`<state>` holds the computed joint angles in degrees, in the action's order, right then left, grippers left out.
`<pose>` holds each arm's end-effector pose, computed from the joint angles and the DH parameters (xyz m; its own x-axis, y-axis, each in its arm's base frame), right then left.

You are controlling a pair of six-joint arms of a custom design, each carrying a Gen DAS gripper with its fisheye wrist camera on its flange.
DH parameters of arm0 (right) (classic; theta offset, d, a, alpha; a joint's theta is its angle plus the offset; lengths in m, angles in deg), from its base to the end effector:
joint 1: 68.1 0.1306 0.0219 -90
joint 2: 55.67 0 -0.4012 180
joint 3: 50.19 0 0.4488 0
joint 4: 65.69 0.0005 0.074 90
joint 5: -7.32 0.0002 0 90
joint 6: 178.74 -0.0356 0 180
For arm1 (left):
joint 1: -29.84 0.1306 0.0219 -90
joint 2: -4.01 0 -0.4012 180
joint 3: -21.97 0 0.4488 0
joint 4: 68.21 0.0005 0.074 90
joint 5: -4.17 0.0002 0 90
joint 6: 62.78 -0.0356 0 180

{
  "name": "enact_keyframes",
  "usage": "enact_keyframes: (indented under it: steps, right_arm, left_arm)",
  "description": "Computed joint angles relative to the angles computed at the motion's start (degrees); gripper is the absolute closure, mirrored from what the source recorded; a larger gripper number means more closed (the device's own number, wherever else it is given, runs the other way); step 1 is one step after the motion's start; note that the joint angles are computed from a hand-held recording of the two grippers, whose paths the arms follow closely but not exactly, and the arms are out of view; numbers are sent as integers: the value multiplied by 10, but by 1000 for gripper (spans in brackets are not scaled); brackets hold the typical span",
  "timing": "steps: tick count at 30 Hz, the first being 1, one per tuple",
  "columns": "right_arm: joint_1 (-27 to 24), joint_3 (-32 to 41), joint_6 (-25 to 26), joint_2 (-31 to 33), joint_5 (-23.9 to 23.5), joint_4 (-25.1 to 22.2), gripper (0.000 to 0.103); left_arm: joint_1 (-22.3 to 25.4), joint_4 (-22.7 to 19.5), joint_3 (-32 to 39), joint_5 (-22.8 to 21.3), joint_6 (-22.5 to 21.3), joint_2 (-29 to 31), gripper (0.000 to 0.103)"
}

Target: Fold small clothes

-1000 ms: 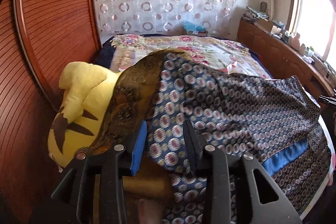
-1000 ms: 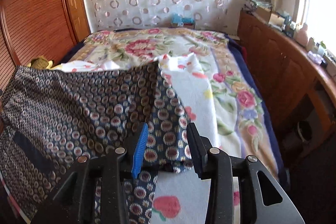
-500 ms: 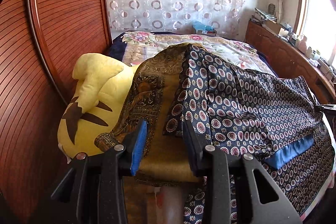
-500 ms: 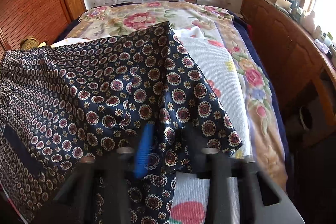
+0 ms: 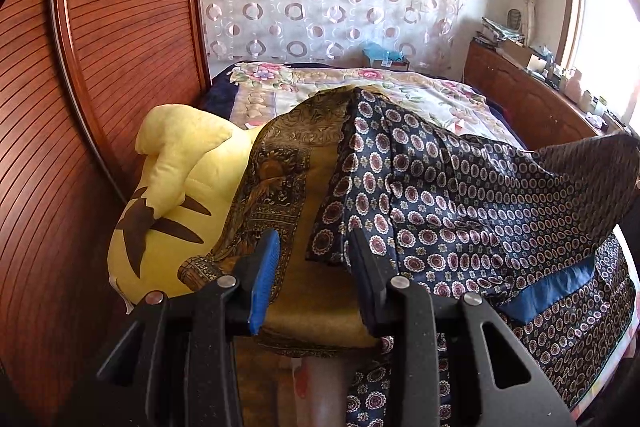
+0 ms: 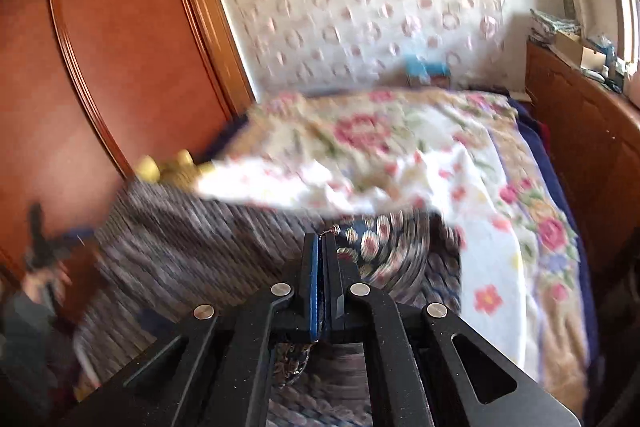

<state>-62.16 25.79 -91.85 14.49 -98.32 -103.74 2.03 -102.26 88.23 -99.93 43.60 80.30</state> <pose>0.4205 0.0529 0.4956 -0.5474 -0.0044 -0.8369 -0.2972 0.9358 0.1895 0.3988 -0.2011 0.3666 -0.6743 0.0464 -0.7370 0.1121 0.9929 -0.0400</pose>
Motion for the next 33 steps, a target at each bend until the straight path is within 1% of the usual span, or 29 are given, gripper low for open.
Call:
enact_keyframes:
  steps: [2, 3, 8, 10, 13, 16, 18, 19, 21, 23, 28, 29, 30, 31, 32, 33]
  right_arm:
    - [-5, 1, -2, -13, 19, 11, 102]
    - [-10, 0, 1, -16, 24, 8, 102]
    - [-42, -23, 34, -15, 60, -37, 102]
    - [-56, -42, 40, -16, 64, -42, 102]
    - [-80, -66, 40, -8, 57, -49, 101]
    - [-93, -85, 45, 0, 52, -51, 101]
    - [-93, -75, 45, 12, 51, -58, 101]
    - [-94, -78, 45, 14, 48, -58, 101]
    - [-73, -56, 29, 39, 63, -51, 101]
    - [-68, -56, 23, 41, 61, -46, 101]
    - [-76, -80, 31, 26, 45, -27, 101]
    - [-75, -82, 32, 22, 45, -27, 101]
    - [-76, -94, 35, 17, 44, -19, 101]
    - [-75, -94, 36, 15, 44, -18, 101]
    - [-75, -101, 37, 11, 43, -13, 101]
    - [-75, -102, 38, 9, 40, -12, 101]
  left_arm:
    - [0, 0, 0, 2, 1, -2, 66]
    - [-1, 1, 0, 3, 2, -3, 66]
    - [-5, 3, 3, 11, -1, 2, 66]
    - [-5, 2, 5, 16, 1, 7, 66]
    - [-5, 1, 11, 20, -1, 16, 66]
    - [-4, 16, 10, 40, -8, 16, 66]
    - [-5, 14, 16, 40, -12, 20, 66]
    - [-6, 6, 22, 34, -13, 28, 66]
    - [-8, -7, 33, 22, -14, 43, 66]
    - [-5, -23, 45, 18, -11, 63, 66]
    - [-5, -15, 39, 16, -14, 72, 66]
    - [-4, -11, 37, 17, -15, 71, 73]
    - [-5, -11, 35, 15, -15, 70, 89]
    - [-6, -6, 32, 10, -15, 68, 96]
    - [-7, 2, 28, 7, -17, 63, 99]
    - [-11, 11, 23, 1, -21, 57, 101]
